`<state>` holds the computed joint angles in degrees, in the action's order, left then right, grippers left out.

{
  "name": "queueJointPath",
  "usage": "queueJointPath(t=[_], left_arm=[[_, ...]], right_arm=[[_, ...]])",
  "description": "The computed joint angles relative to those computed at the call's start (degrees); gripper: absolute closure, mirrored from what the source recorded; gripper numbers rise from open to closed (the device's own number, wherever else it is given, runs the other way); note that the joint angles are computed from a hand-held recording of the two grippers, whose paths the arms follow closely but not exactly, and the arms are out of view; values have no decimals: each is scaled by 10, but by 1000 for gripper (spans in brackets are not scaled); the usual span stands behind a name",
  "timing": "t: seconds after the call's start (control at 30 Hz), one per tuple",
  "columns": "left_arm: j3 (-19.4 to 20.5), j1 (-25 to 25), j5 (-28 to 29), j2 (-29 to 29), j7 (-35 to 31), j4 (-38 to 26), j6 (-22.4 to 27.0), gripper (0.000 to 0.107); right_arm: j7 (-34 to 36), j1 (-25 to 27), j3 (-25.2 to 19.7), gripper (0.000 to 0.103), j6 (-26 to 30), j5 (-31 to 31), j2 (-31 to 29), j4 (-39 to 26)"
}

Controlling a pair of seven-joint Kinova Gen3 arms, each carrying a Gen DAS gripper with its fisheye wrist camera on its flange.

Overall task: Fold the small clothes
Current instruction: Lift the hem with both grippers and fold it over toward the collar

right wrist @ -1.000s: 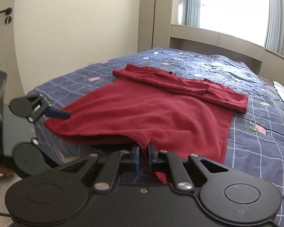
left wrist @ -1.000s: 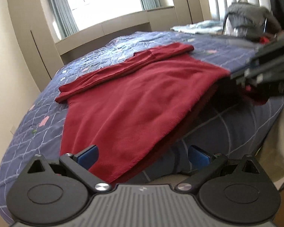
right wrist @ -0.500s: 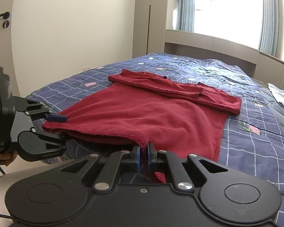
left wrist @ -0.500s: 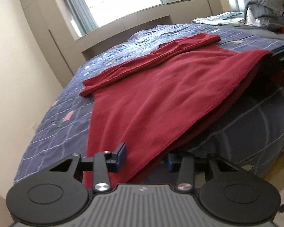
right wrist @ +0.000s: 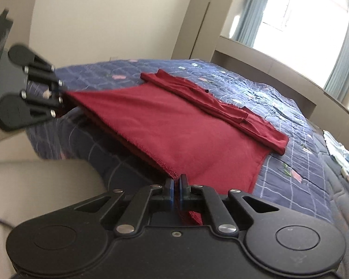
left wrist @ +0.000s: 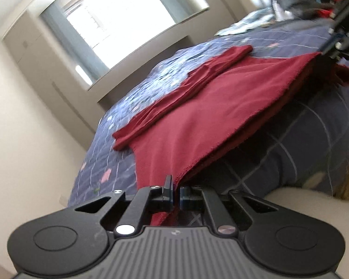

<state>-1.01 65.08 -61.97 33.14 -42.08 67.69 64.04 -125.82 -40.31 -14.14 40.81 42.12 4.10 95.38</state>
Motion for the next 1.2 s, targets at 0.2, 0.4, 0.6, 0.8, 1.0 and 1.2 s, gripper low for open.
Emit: queueJointPath(t=[0.2, 0.4, 0.6, 0.8, 1.0, 1.2], left_arm=[[32, 5, 9, -52, -43, 42, -15, 104], [74, 18, 38, -95, -67, 65, 9, 104], [139, 0, 54, -121, -86, 61, 45, 104], [215, -144, 166, -165, -121, 59, -42, 104], [303, -303, 306, -140, -258, -28, -42, 104], [348, -416, 435, -79, -331, -160, -6, 103]], right_arm=[[132, 10, -21, 100, 54, -95, -44, -4], [239, 23, -42, 100, 120, -195, -79, -27], [305, 45, -36, 99, 150, -284, -87, -57], [393, 79, -3, 99, 174, -376, -50, -119], [468, 113, 22, 99, 232, -417, 6, -236], [500, 152, 52, 99, 286, -471, 90, -395]])
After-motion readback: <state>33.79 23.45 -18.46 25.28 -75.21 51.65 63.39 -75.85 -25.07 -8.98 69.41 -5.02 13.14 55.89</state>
